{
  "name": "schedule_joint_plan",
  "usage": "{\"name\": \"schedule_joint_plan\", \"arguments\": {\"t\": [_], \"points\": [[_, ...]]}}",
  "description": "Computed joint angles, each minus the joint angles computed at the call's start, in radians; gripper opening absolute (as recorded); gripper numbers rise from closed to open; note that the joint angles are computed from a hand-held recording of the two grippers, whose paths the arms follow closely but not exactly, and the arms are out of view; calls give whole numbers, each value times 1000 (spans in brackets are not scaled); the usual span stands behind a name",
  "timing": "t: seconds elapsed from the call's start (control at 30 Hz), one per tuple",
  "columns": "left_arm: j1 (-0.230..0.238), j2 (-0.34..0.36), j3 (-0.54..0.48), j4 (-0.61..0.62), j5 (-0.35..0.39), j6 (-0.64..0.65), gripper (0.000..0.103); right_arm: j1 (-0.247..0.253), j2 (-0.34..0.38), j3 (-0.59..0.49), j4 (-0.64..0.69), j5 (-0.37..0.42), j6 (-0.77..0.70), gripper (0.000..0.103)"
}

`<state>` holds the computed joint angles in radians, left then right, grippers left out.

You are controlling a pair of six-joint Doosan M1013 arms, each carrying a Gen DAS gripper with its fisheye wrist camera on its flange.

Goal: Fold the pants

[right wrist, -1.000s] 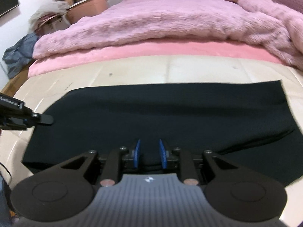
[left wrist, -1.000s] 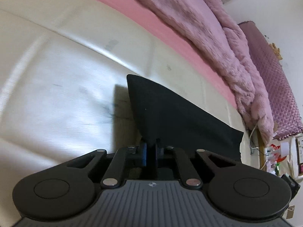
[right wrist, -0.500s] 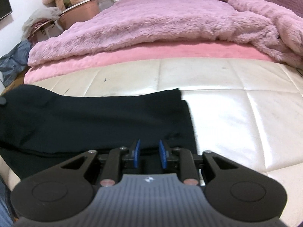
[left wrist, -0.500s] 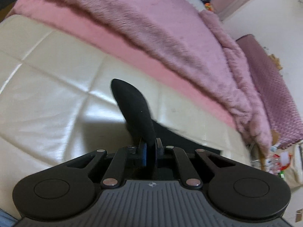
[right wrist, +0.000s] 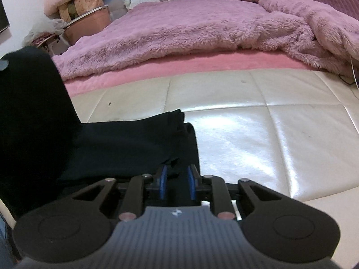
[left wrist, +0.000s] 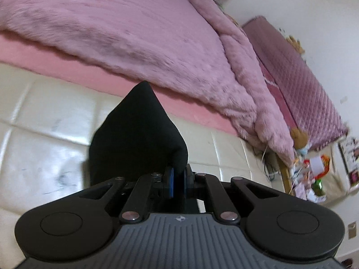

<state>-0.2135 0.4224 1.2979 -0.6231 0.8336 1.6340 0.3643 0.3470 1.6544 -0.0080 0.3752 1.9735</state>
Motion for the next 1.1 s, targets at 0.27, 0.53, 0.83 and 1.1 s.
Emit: {"name": "schedule_joint_plan", "arguments": {"t": [0.27, 0.53, 0.83, 1.1], "points": [[-88, 104, -91, 48, 111, -41, 7, -24, -20, 37, 124, -36, -92, 10], [-114, 205, -139, 43, 192, -72, 8, -35, -14, 50, 233, -57, -162, 10], [-99, 234, -160, -49, 248, -5, 22, -31, 2, 30, 220, -46, -142, 12], [-80, 148, -66, 6, 137, 84, 27, -31, -13, 30, 202, -44, -97, 20]]}}
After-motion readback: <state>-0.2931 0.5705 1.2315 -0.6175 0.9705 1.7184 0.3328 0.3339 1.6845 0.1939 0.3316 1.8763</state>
